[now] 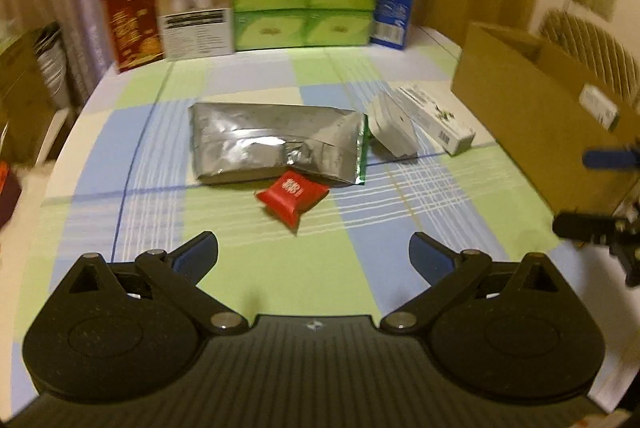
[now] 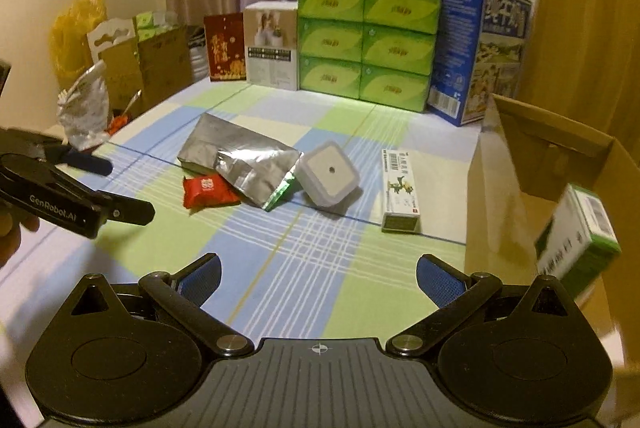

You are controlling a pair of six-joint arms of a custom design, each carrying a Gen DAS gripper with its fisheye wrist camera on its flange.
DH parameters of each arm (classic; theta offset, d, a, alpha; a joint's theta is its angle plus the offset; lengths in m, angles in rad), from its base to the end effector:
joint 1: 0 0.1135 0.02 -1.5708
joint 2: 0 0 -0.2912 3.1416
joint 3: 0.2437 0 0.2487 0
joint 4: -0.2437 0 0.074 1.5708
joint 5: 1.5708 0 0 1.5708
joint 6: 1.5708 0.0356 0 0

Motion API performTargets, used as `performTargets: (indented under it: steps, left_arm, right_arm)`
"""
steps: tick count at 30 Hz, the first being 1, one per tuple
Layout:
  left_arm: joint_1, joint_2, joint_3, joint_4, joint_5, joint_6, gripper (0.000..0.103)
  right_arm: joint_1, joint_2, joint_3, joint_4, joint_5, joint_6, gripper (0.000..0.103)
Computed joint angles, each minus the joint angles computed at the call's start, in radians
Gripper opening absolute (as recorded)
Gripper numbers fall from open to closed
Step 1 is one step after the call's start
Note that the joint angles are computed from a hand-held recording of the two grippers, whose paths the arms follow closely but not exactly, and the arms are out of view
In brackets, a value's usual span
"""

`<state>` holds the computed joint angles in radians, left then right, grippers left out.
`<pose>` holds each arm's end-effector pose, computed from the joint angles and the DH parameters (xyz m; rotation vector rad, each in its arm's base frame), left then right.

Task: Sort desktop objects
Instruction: 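Withdraw both tools from the cardboard box back over the table, then grasp the red candy packet with the left tool while the right tool grasps the white night-light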

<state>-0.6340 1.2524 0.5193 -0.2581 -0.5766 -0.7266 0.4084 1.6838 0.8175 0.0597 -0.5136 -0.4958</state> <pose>0.1768 -0.1059 0.1863 -0.3152 2.3292 0.1006 0.2936 0.1461 0.1820 -1.2241 1.9645 0.5635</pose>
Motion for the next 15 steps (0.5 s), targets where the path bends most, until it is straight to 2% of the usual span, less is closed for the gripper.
performTargets:
  steps: [2,4,7,15]
  left_arm:
    - [0.048,0.046,0.001,0.060,0.033,0.108,0.099]
    - [0.096,0.094,-0.001,0.119,0.067,0.205,0.093]
    - [0.153,0.148,-0.007,0.198,0.115,0.306,0.087]
    - [0.249,0.247,0.003,0.327,0.181,0.428,0.079]
  right_arm:
    - [0.009,0.040,0.039,-0.005,0.009,-0.015,0.101]
    - [0.019,0.075,0.082,-0.020,0.022,-0.032,0.101]
    - [0.032,0.121,0.141,-0.041,0.033,-0.060,0.101]
    - [0.081,0.218,0.265,-0.084,0.074,-0.115,0.101]
